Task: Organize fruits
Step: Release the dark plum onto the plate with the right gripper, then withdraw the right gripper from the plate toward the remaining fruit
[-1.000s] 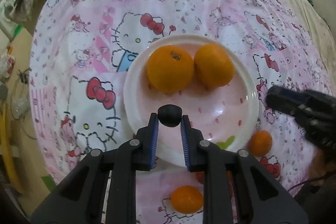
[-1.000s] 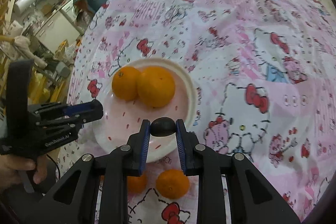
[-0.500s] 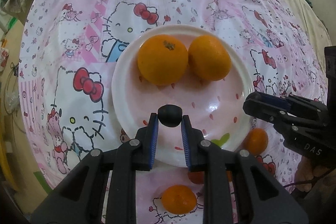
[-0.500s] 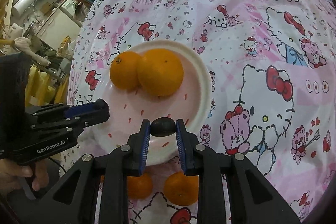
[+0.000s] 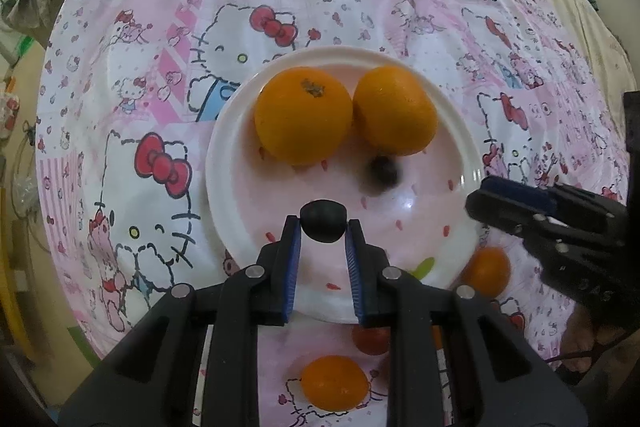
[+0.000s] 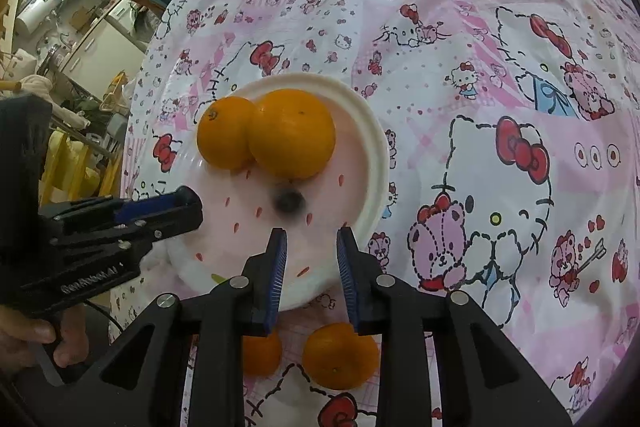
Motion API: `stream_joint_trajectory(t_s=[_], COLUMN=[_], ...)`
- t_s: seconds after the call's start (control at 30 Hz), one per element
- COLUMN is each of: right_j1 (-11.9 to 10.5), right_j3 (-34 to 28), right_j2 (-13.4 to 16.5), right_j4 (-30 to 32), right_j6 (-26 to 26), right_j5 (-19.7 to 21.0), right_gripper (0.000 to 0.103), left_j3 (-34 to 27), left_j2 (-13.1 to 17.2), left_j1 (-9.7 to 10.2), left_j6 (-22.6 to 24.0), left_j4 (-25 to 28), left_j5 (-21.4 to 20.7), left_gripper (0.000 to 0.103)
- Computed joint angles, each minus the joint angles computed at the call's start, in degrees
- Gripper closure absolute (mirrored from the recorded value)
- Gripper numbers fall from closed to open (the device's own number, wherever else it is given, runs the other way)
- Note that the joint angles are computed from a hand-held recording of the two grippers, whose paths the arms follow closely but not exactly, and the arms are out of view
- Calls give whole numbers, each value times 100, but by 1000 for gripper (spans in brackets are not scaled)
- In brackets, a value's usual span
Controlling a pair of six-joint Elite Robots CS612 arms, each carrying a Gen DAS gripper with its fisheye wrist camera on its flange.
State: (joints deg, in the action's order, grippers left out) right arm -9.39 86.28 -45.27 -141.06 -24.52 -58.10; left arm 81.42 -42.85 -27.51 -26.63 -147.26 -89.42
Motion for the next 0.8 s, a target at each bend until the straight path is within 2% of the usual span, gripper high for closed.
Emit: stream_joint_trajectory(t_s=[0.03, 0.1, 0.23, 0.3, 0.4, 0.43, 0.5, 0.53, 0.8], right_j1=[-3, -6, -21, -29, -53, -55, -64, -69, -96], right_j3=[5, 21, 55, 77, 60, 64, 81, 97, 193], right_j2=[-8, -26, -70, -87, -92, -99, -112, -118, -202], right_j4=[-7, -34, -53, -143, -205, -254, -399, -485, -806], right_j6=[-11, -22, -118, -66, 80, 113, 215, 283, 451], right_j5=[18, 10, 44, 45, 116, 104, 99, 98, 41], right_gripper=[74, 74, 70, 70, 69, 65, 44, 31, 21], left_j3=[4, 25, 60, 50, 75, 94, 141, 158, 341], left_j2=[-2, -19, -54, -64, -95, -108, -135, -146, -251], left_j1=[5, -5, -14, -19, -11, -11, -27, -38, -62], left_j6=[-21, -64, -35, -54, -160, -167, -148, -150, -198], left_j4=[4, 29, -54, -23, -105, -158, -246, -261, -610], left_j5=[-22, 30, 37, 98, 144, 160, 285, 368, 536], left_gripper=[80, 55, 46, 34, 30, 30, 30, 30, 30])
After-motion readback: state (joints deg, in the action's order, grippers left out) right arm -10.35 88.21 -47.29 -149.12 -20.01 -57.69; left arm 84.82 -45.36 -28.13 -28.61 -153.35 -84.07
